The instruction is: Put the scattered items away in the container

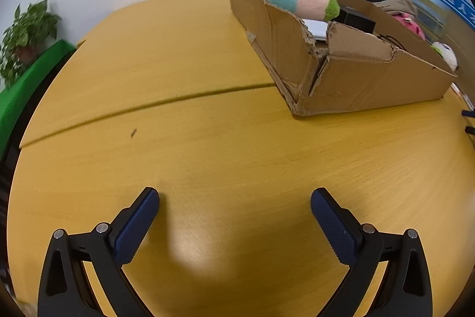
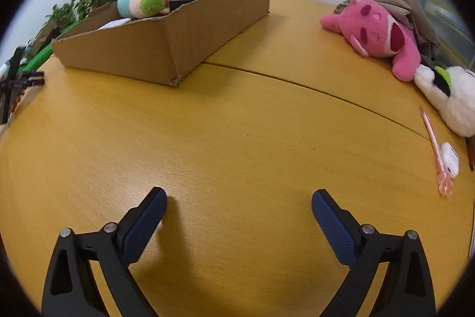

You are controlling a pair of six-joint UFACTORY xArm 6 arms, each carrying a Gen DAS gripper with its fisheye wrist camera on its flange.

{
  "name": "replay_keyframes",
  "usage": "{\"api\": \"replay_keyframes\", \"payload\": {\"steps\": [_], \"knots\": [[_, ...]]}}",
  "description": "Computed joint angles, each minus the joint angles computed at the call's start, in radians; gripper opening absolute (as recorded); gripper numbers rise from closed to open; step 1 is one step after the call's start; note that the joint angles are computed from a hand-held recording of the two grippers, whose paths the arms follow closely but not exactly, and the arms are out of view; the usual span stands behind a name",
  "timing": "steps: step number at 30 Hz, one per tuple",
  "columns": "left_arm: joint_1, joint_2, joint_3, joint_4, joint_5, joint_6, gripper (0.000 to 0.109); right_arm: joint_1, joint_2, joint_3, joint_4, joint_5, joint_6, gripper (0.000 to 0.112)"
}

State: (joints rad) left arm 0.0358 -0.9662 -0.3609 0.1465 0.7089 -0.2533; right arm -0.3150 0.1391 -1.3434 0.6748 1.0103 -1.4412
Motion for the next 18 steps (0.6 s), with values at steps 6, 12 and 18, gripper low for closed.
{"api": "replay_keyframes", "payload": {"steps": [6, 12, 18], "knots": [[0.071, 0.082, -0.033, -0.133, -0.06, 0.222, 0.103, -0.016, 0.133, -0.187, -0.015, 0.136, -0.078, 0.103], [0.151, 0.122, -0.052, -0.257, -0.074, 0.409, 0.103, -0.006, 0.19, -0.269, -0.021, 0.157, -0.061, 0.103], [0.153, 0.138, -0.062, -0.259, -0.078, 0.413, 0.103, 0.002, 0.206, -0.291, -0.024, 0.155, -0.052, 0.103]]}}
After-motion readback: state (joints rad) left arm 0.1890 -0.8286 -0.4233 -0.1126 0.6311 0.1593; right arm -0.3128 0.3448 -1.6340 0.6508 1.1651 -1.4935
